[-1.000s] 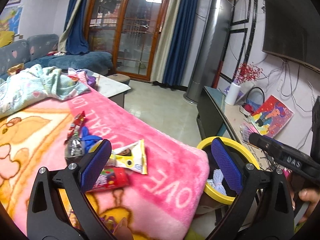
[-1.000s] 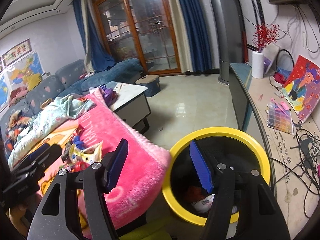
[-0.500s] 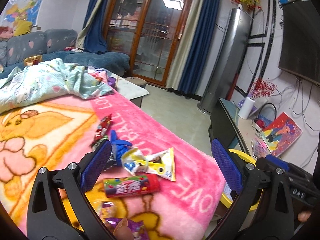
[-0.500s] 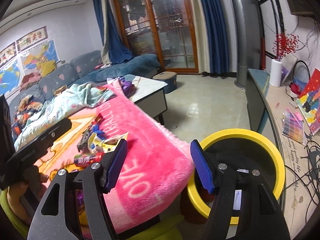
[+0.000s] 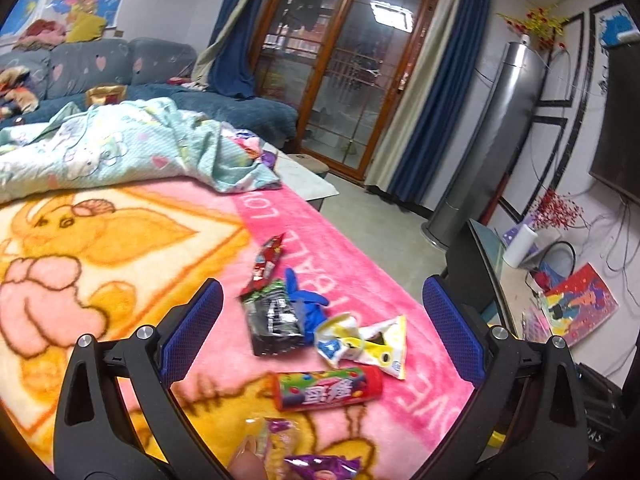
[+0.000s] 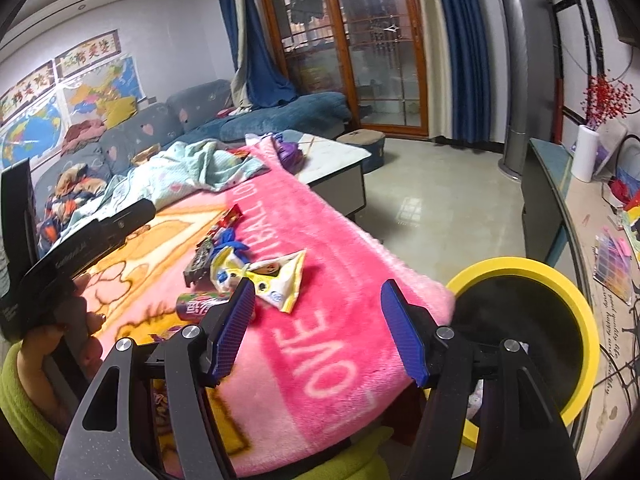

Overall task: Collect trash
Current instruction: 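Move both open tools back toward the candy wrappers on the blanket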

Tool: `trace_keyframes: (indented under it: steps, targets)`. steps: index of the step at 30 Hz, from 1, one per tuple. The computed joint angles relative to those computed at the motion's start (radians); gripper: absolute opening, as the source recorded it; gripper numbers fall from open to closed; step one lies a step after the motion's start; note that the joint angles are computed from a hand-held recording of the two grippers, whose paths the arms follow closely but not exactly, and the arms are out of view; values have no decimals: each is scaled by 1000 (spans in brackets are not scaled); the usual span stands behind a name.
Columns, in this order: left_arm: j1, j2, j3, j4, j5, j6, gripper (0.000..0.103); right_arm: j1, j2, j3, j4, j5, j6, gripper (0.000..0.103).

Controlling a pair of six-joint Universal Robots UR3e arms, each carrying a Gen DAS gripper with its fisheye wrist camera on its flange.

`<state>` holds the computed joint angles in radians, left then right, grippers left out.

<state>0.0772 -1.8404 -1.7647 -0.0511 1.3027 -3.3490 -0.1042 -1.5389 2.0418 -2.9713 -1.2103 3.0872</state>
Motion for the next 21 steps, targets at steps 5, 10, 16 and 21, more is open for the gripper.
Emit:
trace_keyframes:
  steps: [5, 10, 16, 21]
  targets:
    - [44, -10, 3, -24, -13, -11, 92, 51, 83, -77, 14, -29, 22, 63]
    - [90, -23, 3, -64, -48, -21, 92, 89, 196, -184, 29, -55, 46, 63]
    - [128, -61, 26, -127, -113, -15, 80, 113, 335, -327, 75, -61, 75, 62]
    - [134, -106, 74, -188, -171, -15, 73, 123, 434, -440, 121, -76, 89, 56]
